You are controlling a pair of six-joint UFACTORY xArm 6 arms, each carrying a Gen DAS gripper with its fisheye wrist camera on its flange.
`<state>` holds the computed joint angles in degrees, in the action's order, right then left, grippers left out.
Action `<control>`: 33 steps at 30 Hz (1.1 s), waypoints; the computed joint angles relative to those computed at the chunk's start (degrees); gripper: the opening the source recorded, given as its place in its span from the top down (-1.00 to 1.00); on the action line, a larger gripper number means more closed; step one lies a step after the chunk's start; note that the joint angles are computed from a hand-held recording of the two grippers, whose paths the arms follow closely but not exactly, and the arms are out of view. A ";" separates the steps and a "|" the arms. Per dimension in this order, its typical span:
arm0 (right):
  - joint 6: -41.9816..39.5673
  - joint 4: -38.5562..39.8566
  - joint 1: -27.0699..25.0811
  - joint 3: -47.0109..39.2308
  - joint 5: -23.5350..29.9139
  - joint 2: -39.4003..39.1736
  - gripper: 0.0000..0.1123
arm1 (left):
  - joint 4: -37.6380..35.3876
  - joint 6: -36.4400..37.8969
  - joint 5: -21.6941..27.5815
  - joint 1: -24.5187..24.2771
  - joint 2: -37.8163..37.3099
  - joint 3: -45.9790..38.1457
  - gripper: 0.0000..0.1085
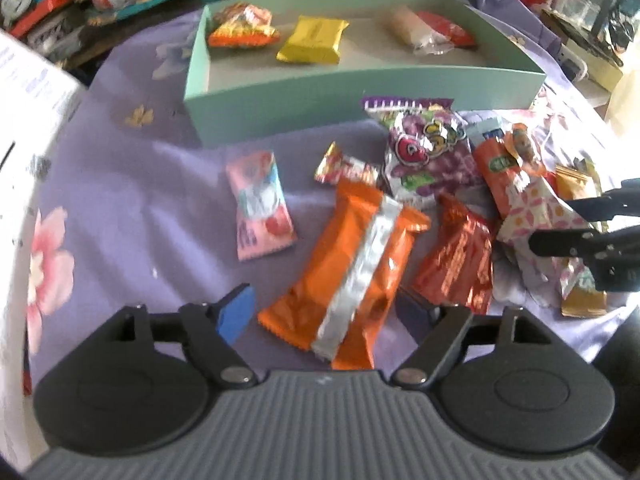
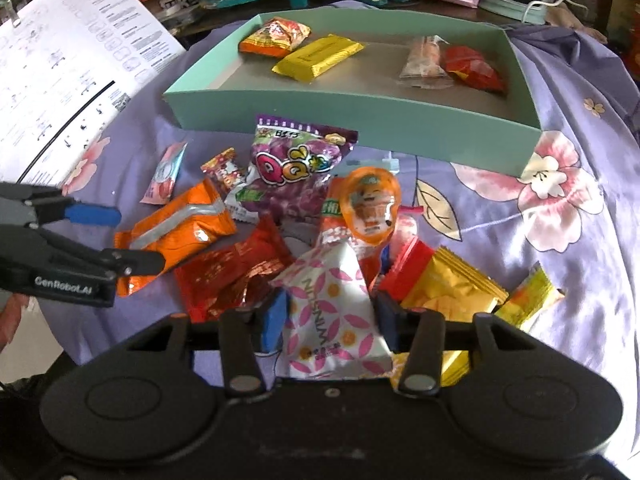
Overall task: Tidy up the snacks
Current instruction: 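Grasp the orange striped bag with the left tool while the right tool grasps the pink-patterned packet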
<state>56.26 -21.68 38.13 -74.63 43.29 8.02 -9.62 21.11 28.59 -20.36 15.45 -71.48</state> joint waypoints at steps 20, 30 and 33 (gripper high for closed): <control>-6.06 -5.29 3.56 -6.74 5.05 3.92 -0.29 | -3.40 0.63 1.08 0.98 1.75 -0.87 -0.03; -11.76 -3.33 5.16 -11.59 9.20 9.21 -0.07 | -1.20 -2.44 -0.95 0.46 1.40 0.49 -0.14; -10.44 -5.99 5.76 -11.61 10.17 9.38 0.14 | -0.78 -2.92 -1.51 0.26 1.46 0.69 -0.18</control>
<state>45.82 -27.68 43.89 -86.24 53.45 17.40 -10.40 18.19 27.08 -20.11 16.92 -70.79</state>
